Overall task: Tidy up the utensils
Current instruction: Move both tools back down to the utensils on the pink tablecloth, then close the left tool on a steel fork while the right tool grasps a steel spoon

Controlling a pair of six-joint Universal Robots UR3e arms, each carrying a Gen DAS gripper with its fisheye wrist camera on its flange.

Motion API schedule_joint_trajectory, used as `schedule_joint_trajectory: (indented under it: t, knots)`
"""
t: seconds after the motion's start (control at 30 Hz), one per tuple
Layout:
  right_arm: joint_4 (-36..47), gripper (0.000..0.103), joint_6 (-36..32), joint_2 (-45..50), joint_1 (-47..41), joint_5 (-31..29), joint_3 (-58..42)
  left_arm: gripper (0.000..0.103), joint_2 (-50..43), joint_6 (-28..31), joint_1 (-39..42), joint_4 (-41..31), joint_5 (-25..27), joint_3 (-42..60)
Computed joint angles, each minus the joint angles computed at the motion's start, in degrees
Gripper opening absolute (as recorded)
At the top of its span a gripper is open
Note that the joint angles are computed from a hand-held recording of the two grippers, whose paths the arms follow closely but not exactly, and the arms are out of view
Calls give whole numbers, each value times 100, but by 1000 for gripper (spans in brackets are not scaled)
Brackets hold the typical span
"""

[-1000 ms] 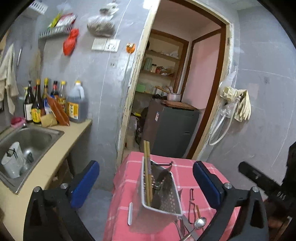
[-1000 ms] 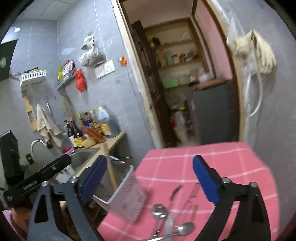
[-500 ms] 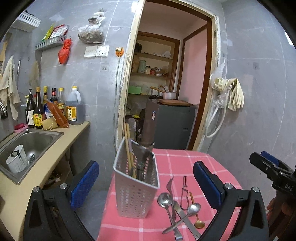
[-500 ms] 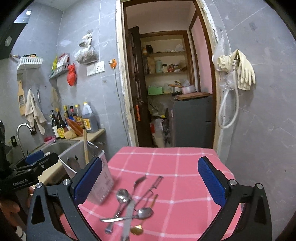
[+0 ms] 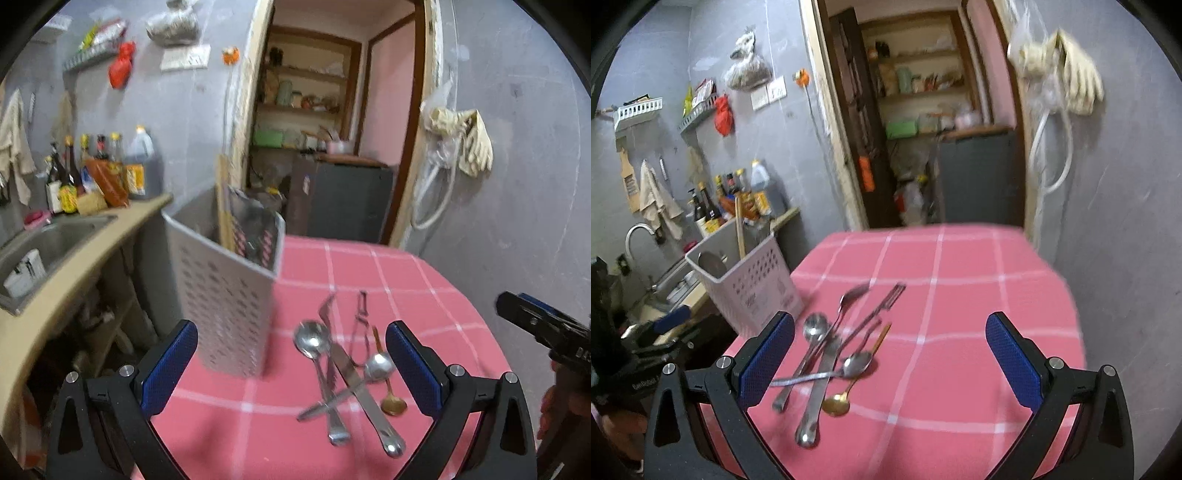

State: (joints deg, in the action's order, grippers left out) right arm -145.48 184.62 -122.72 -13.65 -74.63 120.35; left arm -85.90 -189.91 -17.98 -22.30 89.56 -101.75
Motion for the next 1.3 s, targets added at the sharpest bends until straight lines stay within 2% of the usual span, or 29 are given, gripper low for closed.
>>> schedule_joint_trajectory:
  t: [0.1,0.17,0.23,0.4,0.53,0.7,0.9,1.0,1.13,1.2,1.3]
  knots:
    - [322,101,-245,4,-597,831,234,102,-119,-88,-41,-57,-199,-55]
    - [246,96,-333,147,-763,1142,455,101,-247,-146,-75,-43,-266,-65]
    - [148,80,-378,435,-804,1325,551,96,-377,-190,-99,-84,-344,-56]
    - [-189,60,-456,1316,-735,1730,621,76,-753,-245,-71,-634,-528,312]
    - [-413,37,-386,1980,-529,1907,463,68,-958,-377,57,-741,-830,418]
    - [-712,26,-163,2759,-193,2038,181,50,-1292,-440,62,-1008,-963,731]
    - [-927,15,122,3168,-32,2154,64,33,-1747,-581,42,-1329,-1135,1224]
    - [-1002,15,269,3308,12,2225,58,25,-2015,-644,-20,-1636,-1105,1590]
    - [-1018,13,313,3314,-47,2302,137,20,-2321,-746,-92,-1812,-1013,2014]
    - [-1052,9,369,3332,-54,2331,161,12,-2429,-651,-151,-1982,-913,2232]
    - [-1199,6,517,3359,-14,2315,212,8,-2713,-465,-307,-2513,-666,2826]
